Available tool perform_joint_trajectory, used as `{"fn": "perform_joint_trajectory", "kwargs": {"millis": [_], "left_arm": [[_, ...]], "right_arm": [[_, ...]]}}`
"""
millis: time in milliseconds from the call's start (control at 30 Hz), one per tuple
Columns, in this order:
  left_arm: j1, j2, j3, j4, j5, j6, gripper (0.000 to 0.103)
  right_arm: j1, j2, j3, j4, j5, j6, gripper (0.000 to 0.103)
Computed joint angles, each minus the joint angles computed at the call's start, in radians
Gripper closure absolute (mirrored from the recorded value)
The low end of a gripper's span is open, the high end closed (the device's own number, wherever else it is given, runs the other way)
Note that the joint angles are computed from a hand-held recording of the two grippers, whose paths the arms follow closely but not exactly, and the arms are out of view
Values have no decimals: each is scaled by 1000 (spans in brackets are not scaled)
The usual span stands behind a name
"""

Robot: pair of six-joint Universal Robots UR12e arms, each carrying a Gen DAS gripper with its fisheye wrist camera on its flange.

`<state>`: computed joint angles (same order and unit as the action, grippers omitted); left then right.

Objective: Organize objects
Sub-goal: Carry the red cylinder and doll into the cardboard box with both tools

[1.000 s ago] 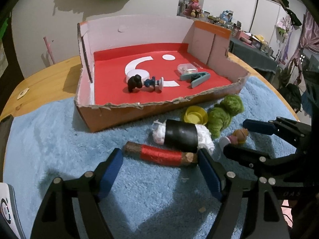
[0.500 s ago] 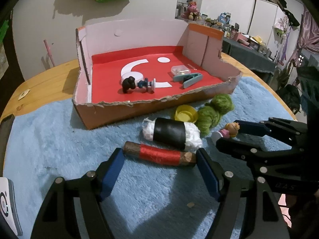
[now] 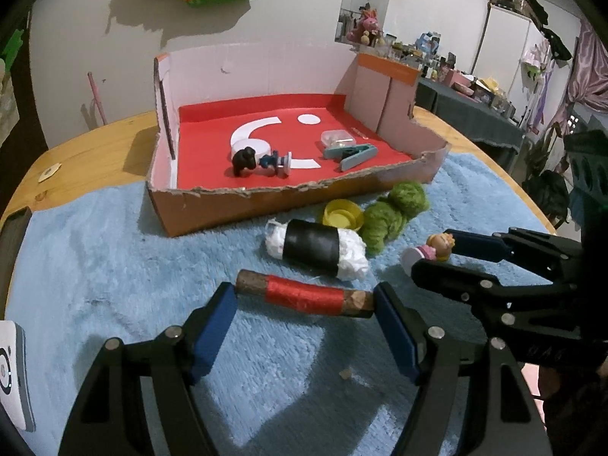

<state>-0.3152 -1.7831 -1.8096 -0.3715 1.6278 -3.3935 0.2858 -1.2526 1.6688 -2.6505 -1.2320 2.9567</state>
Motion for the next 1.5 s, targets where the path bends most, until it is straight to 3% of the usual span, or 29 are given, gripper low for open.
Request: {"fn": "perform_joint_trajectory", "kwargs": {"millis": [667, 1500], "left_arm": [[0, 20, 15, 72, -5, 1, 28], [29, -26, 108, 25, -41, 8, 28]], "right_arm": [[-11, -18, -13, -34, 59, 4, 54], [-16, 18, -112, 1, 37, -7, 54]]}}
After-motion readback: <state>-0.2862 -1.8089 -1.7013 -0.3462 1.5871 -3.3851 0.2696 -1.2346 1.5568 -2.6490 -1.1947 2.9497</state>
